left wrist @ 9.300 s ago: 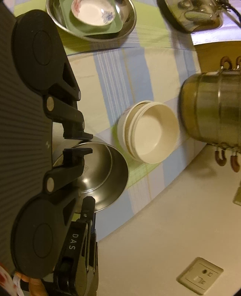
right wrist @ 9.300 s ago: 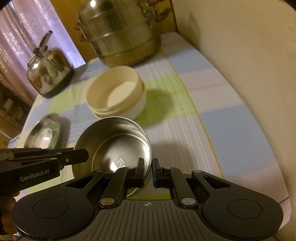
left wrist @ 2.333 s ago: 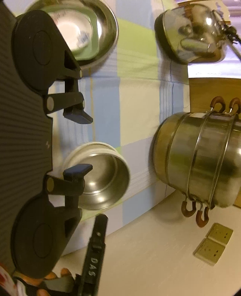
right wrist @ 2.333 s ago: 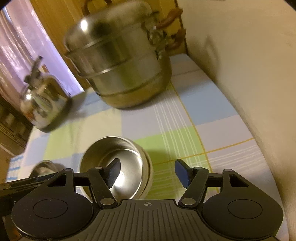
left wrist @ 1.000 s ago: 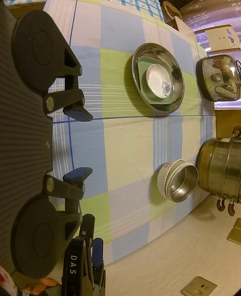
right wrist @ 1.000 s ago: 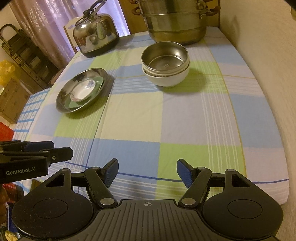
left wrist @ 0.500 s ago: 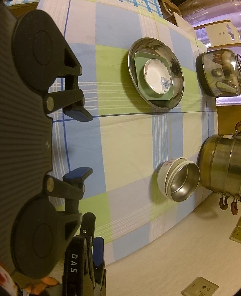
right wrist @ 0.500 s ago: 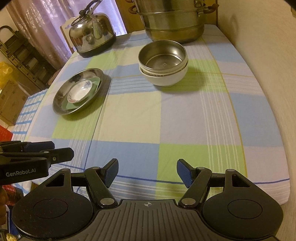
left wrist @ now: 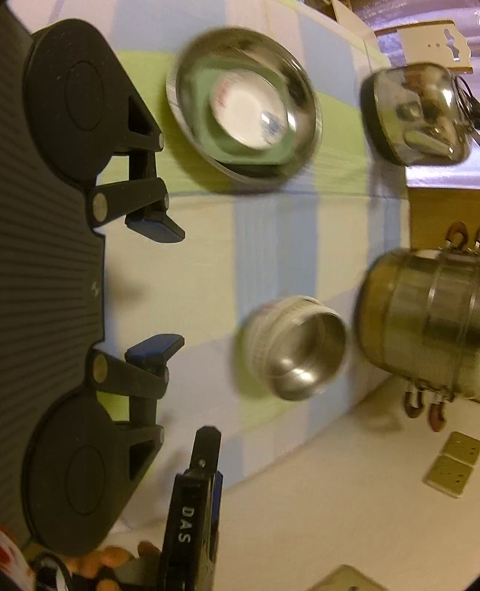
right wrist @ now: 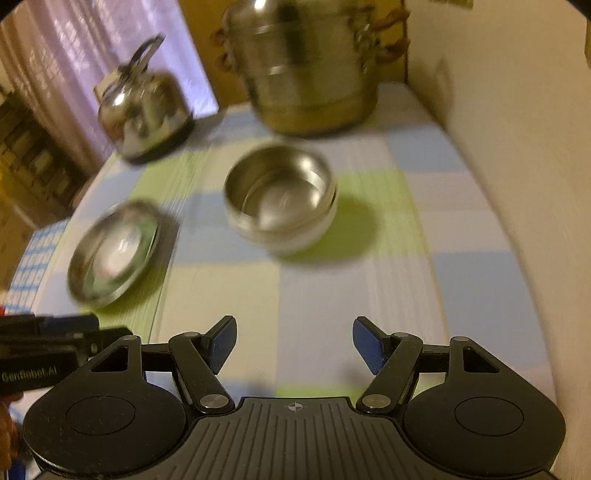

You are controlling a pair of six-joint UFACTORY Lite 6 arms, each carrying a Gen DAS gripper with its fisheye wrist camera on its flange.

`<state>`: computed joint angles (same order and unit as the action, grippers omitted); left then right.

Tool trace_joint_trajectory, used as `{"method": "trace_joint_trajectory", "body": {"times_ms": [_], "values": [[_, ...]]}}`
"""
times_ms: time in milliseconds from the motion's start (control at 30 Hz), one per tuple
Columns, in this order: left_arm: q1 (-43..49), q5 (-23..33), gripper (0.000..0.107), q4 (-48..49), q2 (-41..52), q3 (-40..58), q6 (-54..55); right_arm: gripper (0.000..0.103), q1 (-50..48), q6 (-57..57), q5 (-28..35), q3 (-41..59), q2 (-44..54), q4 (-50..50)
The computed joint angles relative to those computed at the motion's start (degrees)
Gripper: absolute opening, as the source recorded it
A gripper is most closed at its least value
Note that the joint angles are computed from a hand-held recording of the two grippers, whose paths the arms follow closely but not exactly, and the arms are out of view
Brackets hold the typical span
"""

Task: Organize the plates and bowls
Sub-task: 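Reach the left tool to the bowl stack and grip its rim, then lift the bowl stack with the left tool and carry it over the steel basin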

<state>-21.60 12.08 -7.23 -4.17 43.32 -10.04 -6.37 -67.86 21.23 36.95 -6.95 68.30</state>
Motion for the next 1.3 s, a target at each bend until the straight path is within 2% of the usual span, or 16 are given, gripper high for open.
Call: {"method": "trace_joint_trajectory", "body": {"times_ms": [67,267,467,533,567,700,800,967,1300], "values": [[1.0,-1.6,0.052,-8.1,5.0,4.8,8.1,0.070,-0.3,-4.5,-0.6,4.8,5.3,5.6],[1.6,-3.6,0.058,-11.1,22.0,22.1,11.5,0.070,0.3,-10.7,-2.2,19.6,20.8,13.7],[2.0,-0.5,0.057,-5.8,37.0,37.5,5.5,0.069,1.4,-5.7,-3.3,32.6,33.7,8.8],[2.2,0.4,0.055,-7.2,40.4,40.9,6.7,0.062,1.8,-3.2,-3.2,36.3,37.6,6.5],[2.3,1.2,0.053,-6.0,42.1,42.9,5.5,0.054,1.8,-1.5,-3.0,37.7,39.0,4.8],[2.6,3.2,0.044,-8.1,46.6,47.8,7.3,0.039,2.0,6.4,-1.6,44.5,45.3,-2.3],[3.0,4.3,0.033,-10.8,48.7,50.1,10.3,0.029,2.0,10.2,-0.6,47.4,47.6,-5.8],[3.7,5.9,0.025,-15.5,51.7,53.0,14.8,0.018,2.4,20.1,0.2,51.8,50.4,-14.8],[4.3,6.0,0.025,-18.0,52.4,53.6,18.7,0.015,3.7,31.5,1.4,55.6,52.1,-26.5]]}}
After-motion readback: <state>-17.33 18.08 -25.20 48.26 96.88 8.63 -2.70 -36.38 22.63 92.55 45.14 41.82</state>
